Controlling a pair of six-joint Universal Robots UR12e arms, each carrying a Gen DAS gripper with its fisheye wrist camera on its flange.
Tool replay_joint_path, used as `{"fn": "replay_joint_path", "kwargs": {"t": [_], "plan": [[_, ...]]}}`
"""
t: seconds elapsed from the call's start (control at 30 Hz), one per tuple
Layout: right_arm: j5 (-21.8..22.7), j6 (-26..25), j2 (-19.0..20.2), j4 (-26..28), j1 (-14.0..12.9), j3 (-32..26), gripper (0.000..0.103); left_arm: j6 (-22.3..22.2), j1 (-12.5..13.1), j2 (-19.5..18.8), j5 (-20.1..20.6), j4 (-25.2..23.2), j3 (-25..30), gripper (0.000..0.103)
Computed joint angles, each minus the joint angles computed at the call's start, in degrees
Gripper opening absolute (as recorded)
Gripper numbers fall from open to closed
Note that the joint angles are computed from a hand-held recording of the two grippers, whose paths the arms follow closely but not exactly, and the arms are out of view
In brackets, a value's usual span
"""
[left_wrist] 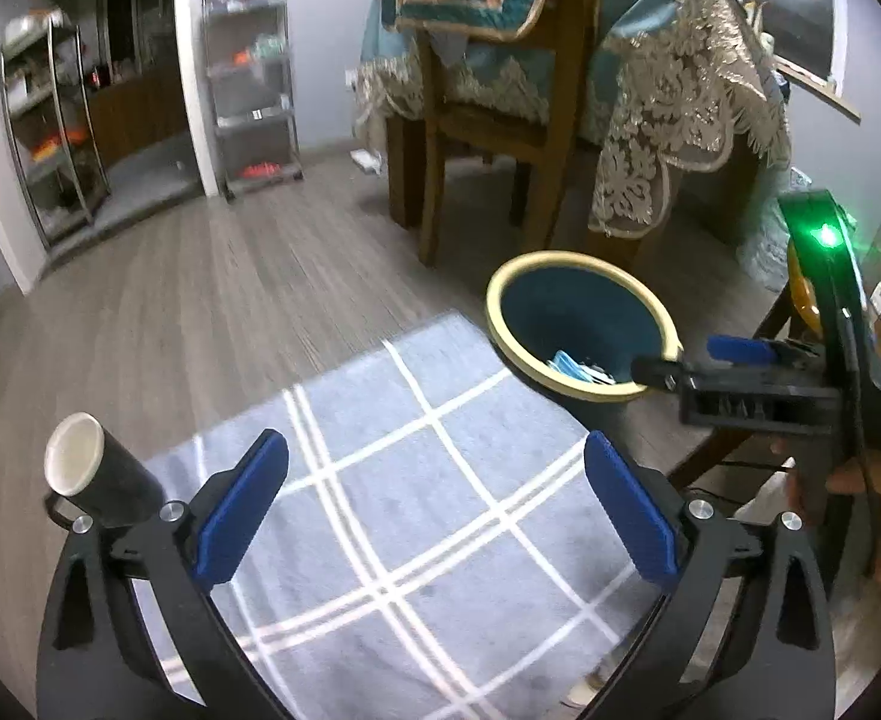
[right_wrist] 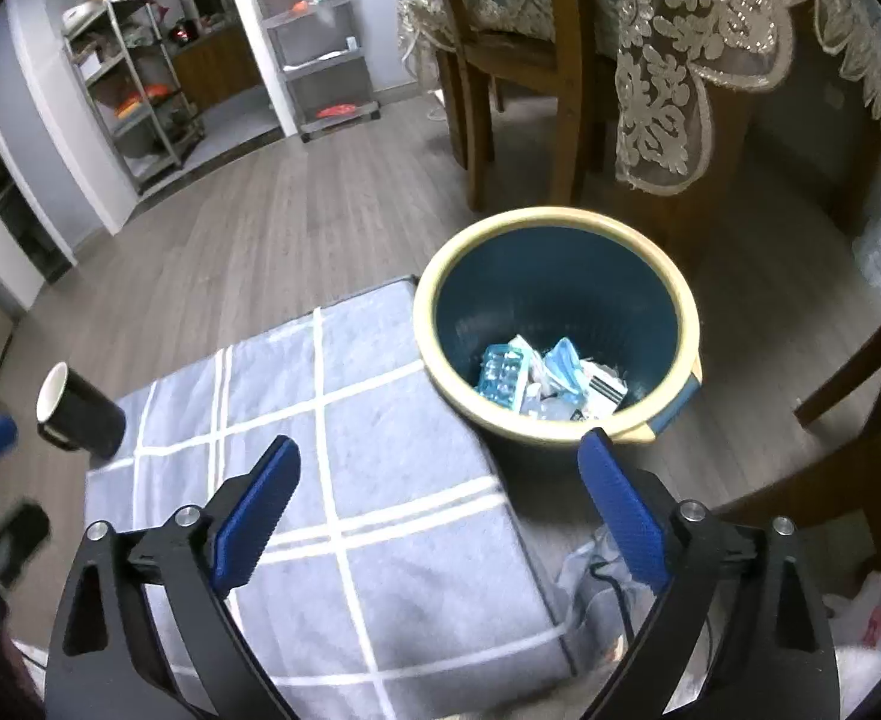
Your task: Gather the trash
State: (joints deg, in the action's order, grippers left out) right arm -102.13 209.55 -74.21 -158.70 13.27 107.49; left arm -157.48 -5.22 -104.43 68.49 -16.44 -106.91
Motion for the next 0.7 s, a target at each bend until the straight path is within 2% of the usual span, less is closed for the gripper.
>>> {"fn": "replay_joint_path", "kwargs": {"t": [0.1,0.17,0.27,0.3,0.43,0.6,0.7], "plan": [[-7.5,1.0,-0.3,-0.4,2.4,0.7,0.097,0.1,0.0,-0.3,0.0,2.0,-0.4,0.097],[-10.7,1.6,-0.2,-0.9,3.2,1.0,0.098,-0.6,0.3,-0.9,-1.2,2.9,-0.5,0.097],[-16.1,2.0,0.6,-0.6,4.1,0.5,0.098,-0.9,-0.4,-2.1,1.4,3.5,0.0,0.097],[-16.8,2.4,0.8,-0.8,4.2,0.5,0.098,-1.2,-0.6,-2.5,2.0,3.4,0.2,0.097],[-16.8,3.7,1.1,-1.8,4.0,0.7,0.098,-4.5,-0.2,-3.3,0.4,2.9,0.7,0.097],[-17.5,3.1,1.6,-3.0,4.3,0.6,0.098,-8.0,-0.5,-4.2,3.5,4.6,1.2,0.097],[-17.1,2.9,1.8,-3.2,4.3,0.4,0.098,-7.9,-0.7,-4.2,5.0,6.7,0.8,0.097]]}}
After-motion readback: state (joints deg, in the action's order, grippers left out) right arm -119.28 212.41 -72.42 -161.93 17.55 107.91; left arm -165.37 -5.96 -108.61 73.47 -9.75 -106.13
